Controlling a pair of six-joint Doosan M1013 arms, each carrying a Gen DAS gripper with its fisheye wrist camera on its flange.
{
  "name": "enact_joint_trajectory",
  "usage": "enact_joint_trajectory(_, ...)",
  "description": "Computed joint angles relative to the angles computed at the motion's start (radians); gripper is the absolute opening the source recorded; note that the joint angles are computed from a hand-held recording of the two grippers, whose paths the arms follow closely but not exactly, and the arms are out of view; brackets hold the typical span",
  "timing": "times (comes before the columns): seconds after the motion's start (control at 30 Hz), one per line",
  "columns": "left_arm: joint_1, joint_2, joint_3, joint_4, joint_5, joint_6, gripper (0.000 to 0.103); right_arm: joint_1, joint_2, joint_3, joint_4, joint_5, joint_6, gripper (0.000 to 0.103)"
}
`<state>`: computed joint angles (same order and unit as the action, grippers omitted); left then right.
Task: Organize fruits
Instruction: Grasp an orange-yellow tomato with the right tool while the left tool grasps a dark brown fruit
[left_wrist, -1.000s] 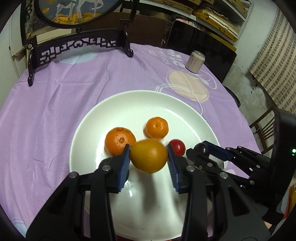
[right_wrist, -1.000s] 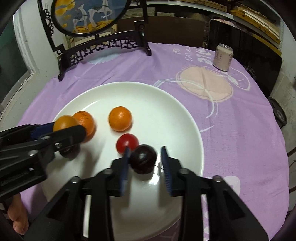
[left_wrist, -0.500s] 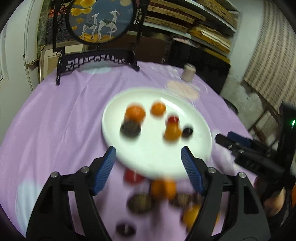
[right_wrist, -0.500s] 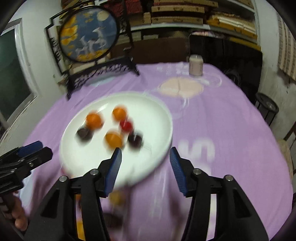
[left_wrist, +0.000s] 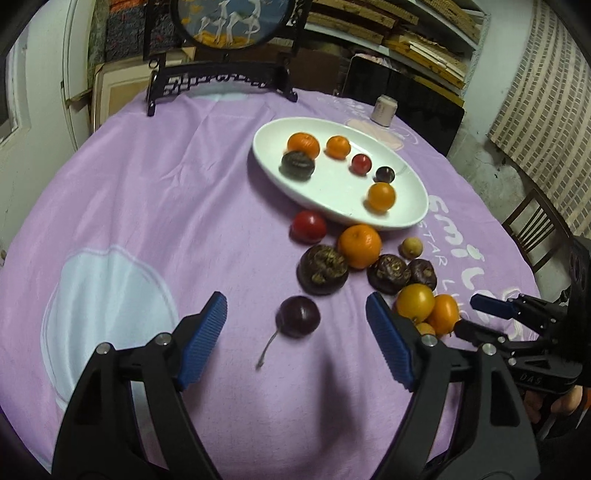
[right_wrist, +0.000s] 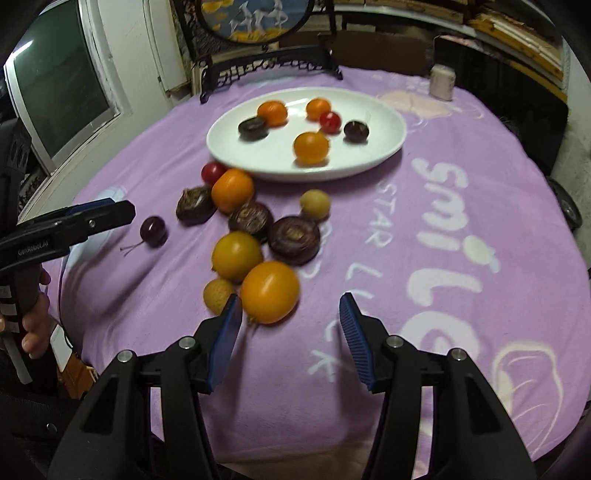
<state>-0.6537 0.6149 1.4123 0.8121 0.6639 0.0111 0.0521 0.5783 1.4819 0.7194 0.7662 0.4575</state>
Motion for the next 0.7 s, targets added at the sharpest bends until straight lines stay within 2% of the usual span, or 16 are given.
enact_joint_trajectory(0.17, -0.003, -0.006, 0.012, 0.004, 0.0, -0.012, 0.08, 0.008, 0.012, -0.006, -0.003, 0.01, 0.003, 0.055)
enact_joint_trajectory(0.27, -0.001, -0.001, 0.004, -0.015, -0.004, 0.011, 0.08, 0.02, 0.033, -0.022, -0.026, 0.02, 0.013, 0.04)
enact_joint_trajectory(0.3, 0.0, 0.002, -0.001, -0.024, -0.008, 0.025, 0.08, 0.022, 0.029, -0.013, -0.005, -0.005, -0.014, 0.039)
enact_joint_trajectory(0.37, 0.004, 0.016, -0.024, -0.042, -0.002, 0.069, 0.08, 0.031, 0.023, -0.003, -0.014, -0.038, -0.025, 0.039)
enact_joint_trajectory(0.5, 0.01, 0.066, -0.106, -0.086, 0.089, 0.182, 0.08, 0.024, 0.023, -0.01, -0.028, -0.012, 0.003, 0.038)
enact_joint_trajectory(0.63, 0.035, 0.105, -0.164, -0.186, 0.082, 0.313, 0.079, 0.007, 0.026, -0.02, -0.039, -0.003, 0.06, 0.039)
enact_joint_trajectory(0.7, 0.042, 0.124, -0.19, -0.223, 0.091, 0.362, 0.073, -0.001, 0.027, -0.023, -0.036, 0.001, 0.075, 0.038)
